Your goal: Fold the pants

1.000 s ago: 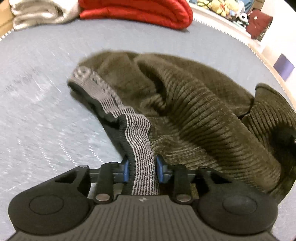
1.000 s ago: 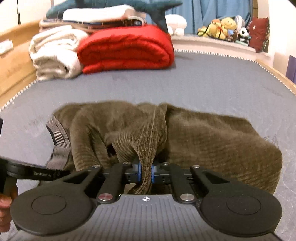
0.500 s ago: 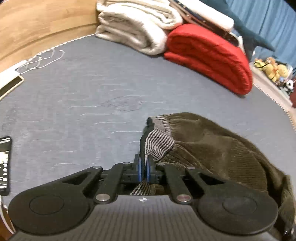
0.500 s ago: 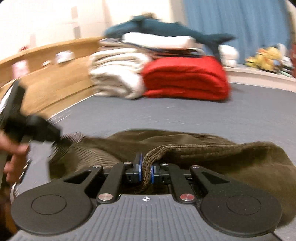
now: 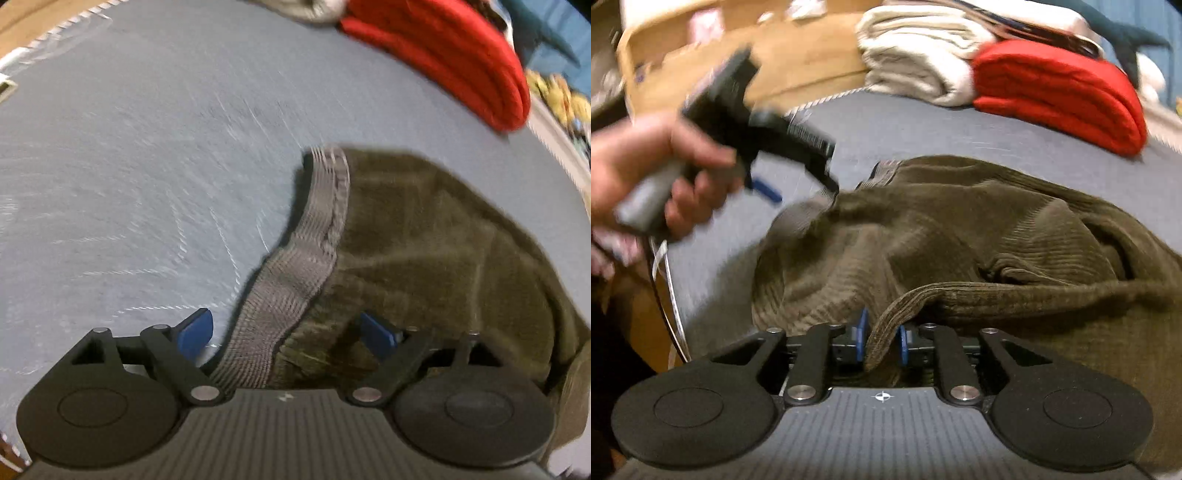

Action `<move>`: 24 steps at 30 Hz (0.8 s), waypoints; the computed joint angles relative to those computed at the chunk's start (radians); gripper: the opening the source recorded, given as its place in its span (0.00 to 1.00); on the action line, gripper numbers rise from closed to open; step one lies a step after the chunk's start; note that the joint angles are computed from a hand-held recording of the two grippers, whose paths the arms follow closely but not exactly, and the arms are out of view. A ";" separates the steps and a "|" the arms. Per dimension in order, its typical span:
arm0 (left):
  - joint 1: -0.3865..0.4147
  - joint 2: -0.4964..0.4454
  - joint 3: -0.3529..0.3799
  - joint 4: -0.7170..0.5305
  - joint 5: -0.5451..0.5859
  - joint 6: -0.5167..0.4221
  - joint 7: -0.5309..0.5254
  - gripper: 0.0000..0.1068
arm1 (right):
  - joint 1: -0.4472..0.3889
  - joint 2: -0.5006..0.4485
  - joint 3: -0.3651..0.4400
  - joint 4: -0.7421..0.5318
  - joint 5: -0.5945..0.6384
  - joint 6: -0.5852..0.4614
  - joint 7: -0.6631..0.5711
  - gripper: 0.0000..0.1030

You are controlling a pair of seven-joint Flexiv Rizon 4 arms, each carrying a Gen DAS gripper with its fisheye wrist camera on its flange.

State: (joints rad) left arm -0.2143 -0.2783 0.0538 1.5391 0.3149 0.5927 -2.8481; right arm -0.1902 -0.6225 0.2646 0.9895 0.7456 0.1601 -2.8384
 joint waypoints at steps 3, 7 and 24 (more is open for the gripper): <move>0.024 -0.025 -0.011 0.021 -0.053 0.006 0.080 0.85 | -0.009 -0.031 -0.007 -0.069 0.015 -0.052 0.119 0.34; 0.022 -0.036 -0.008 0.028 -0.060 0.030 0.142 0.85 | -0.010 -0.087 -0.010 -0.158 0.007 -0.090 0.242 0.42; -0.047 0.037 0.025 0.014 0.112 0.031 -0.009 0.15 | 0.105 -0.142 -0.038 -0.109 -0.179 0.311 0.496 0.01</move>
State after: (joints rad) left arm -0.2614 -0.2411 0.0785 1.5526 0.4265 0.6232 -2.8575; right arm -0.0856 -0.7645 0.2268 0.8804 0.5664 0.4710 -2.3427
